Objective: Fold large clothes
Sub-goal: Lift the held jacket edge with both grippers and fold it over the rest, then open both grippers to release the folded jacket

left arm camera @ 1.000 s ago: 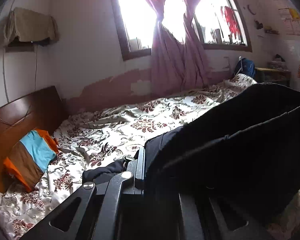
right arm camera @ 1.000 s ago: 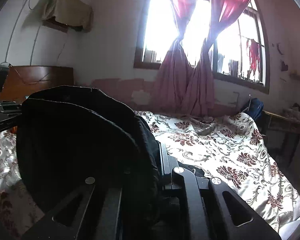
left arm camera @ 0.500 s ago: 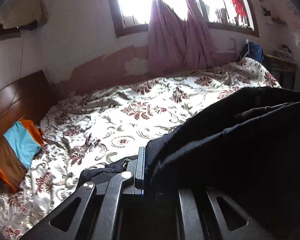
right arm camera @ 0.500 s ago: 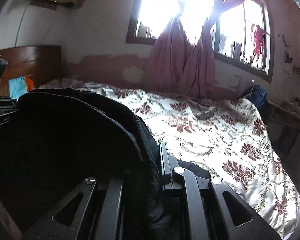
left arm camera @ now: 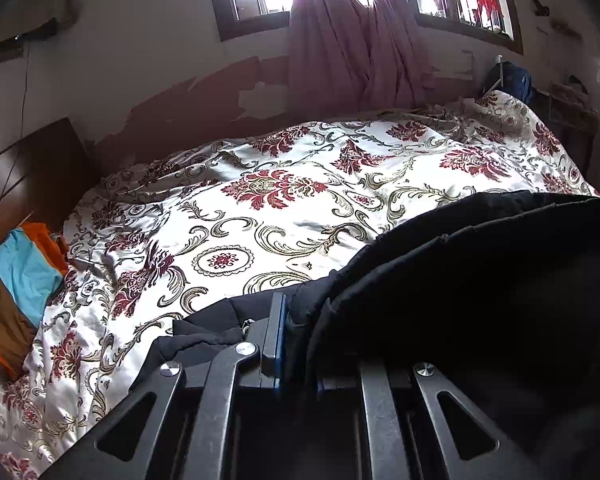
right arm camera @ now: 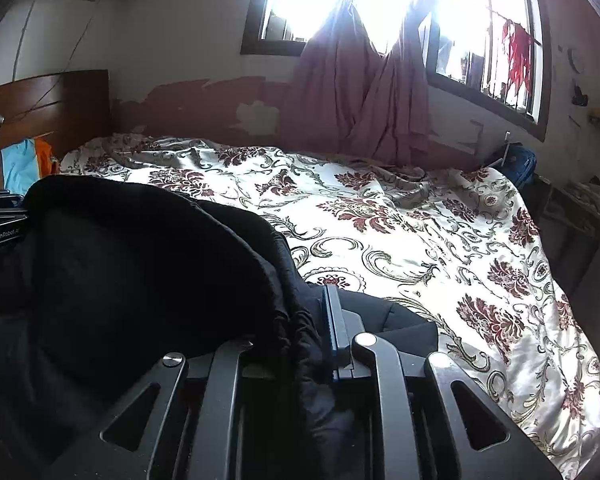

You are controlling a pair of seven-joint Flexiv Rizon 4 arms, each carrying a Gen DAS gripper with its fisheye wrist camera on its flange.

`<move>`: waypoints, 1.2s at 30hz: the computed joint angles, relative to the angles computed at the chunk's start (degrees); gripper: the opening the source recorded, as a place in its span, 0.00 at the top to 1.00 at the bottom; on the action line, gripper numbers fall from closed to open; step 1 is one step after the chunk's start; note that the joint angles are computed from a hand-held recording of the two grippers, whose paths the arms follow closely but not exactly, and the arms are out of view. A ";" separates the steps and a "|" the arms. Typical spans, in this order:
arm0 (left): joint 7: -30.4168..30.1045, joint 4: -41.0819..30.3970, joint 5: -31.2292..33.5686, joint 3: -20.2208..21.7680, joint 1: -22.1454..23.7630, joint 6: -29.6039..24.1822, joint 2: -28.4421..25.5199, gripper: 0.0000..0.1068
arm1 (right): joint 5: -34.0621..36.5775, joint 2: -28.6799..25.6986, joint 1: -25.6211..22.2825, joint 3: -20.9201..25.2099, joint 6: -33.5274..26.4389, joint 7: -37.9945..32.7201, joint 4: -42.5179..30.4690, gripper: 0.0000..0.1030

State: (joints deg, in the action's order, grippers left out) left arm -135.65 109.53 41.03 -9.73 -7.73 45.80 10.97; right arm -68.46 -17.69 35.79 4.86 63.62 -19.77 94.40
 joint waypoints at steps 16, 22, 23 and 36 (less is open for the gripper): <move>-7.36 -1.38 9.90 -4.46 0.98 -6.43 4.37 0.06 | -11.51 6.38 -3.86 0.39 3.86 13.92 4.59 0.16; -11.93 3.56 11.04 -4.87 1.30 -2.54 10.85 0.06 | -22.03 10.94 -9.86 2.71 14.90 22.04 9.02 0.08; -12.26 4.91 10.59 -4.78 1.42 -1.20 12.20 0.06 | -21.55 11.38 -10.43 3.44 15.96 20.67 9.92 0.08; -9.38 21.66 -2.29 -4.76 -0.29 12.28 21.42 0.05 | 9.60 12.10 -7.80 8.39 19.27 -5.64 22.40 0.08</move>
